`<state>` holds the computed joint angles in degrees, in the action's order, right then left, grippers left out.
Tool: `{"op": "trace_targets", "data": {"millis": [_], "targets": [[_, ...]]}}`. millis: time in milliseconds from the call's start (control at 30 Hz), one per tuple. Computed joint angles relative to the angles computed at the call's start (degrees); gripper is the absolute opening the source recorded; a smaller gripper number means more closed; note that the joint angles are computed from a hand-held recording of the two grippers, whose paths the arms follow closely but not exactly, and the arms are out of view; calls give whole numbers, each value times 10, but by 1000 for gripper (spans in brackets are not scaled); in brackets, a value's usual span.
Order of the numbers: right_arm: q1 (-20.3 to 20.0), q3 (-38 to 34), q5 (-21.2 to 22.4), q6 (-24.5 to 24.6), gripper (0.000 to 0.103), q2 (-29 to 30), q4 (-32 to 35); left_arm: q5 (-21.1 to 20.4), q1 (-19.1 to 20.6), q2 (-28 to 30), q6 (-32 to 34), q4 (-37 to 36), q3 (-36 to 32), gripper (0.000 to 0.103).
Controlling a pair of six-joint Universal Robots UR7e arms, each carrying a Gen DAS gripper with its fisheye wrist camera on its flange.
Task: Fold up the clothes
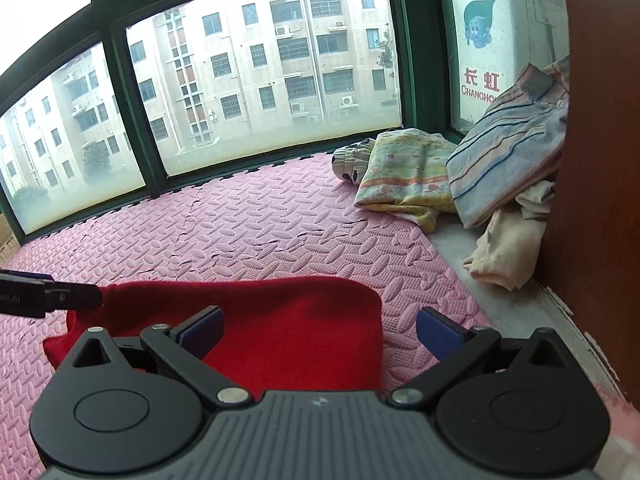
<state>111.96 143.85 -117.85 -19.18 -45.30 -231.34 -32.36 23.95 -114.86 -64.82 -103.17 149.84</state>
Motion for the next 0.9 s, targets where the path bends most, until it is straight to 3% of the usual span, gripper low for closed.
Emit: {"op": "trace_targets", "data": {"millis": [100, 400, 600, 767, 900], "targets": [[-12, -32, 18, 11, 103, -3, 55, 5, 32, 38, 43, -60, -6, 103], [-19, -88, -10, 16, 103, 34, 130, -25, 108, 71, 79, -145, -12, 103], [-12, -76, -7, -2, 103, 33, 93, -42, 122, 60, 84, -168, -7, 103], [3, -43, 0, -24, 103, 20, 66, -38, 110, 49, 69, -142, -6, 103], [16, -8, -10, -53, 103, 41, -12, -33, 93, 38, 48, -108, -6, 103]]}}
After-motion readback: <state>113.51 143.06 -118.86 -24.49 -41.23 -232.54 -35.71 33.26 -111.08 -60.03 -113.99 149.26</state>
